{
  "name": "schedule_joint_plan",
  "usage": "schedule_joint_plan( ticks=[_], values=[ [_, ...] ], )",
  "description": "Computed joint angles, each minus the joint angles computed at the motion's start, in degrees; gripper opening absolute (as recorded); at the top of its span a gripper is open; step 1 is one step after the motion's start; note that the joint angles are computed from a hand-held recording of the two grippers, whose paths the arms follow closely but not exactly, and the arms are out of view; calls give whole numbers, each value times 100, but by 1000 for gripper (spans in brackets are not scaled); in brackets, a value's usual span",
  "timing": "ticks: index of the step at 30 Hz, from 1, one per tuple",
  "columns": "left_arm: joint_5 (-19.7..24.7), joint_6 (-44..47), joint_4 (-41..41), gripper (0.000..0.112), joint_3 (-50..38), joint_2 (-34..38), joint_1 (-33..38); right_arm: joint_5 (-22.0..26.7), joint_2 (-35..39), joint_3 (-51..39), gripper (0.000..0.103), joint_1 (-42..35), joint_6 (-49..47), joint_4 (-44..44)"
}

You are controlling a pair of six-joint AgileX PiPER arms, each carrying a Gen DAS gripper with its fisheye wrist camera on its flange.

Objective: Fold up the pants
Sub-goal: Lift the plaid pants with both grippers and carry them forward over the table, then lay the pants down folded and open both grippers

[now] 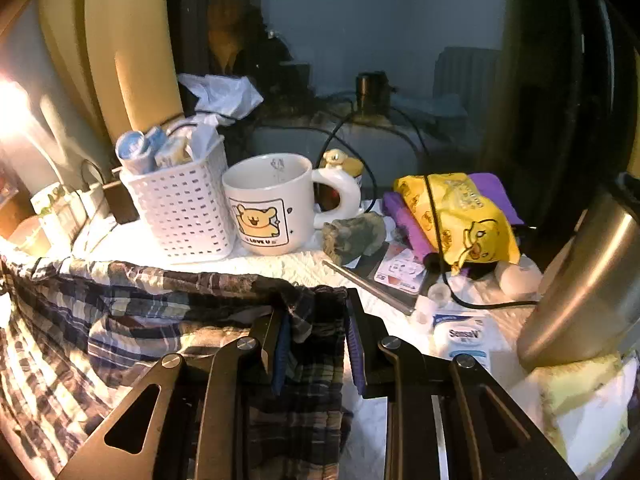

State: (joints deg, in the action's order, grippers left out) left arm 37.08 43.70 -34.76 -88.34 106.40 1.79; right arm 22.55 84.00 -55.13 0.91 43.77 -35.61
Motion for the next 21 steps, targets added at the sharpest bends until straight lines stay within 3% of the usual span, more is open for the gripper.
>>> schedule_joint_plan(
  ticks=[8,11,13,17,21],
  values=[
    [243,-654,523,5,-964,940,-119,8,536,-262,26,-75,-94,53],
    [113,-882,802,6,-1110,1080,-191,88,661,-340,27,-53,-132,43],
    [70,-1039,972,6,-1233,1166,-211,224,755,-429,32,-2,5,-123],
    [178,-1300,1104,6,-1397,1222,-136,350,733,-433,66,58,377,-468],
    [293,-1032,837,6,-1120,941,39,471,573,-396,67,175,544,-677]
  ],
)
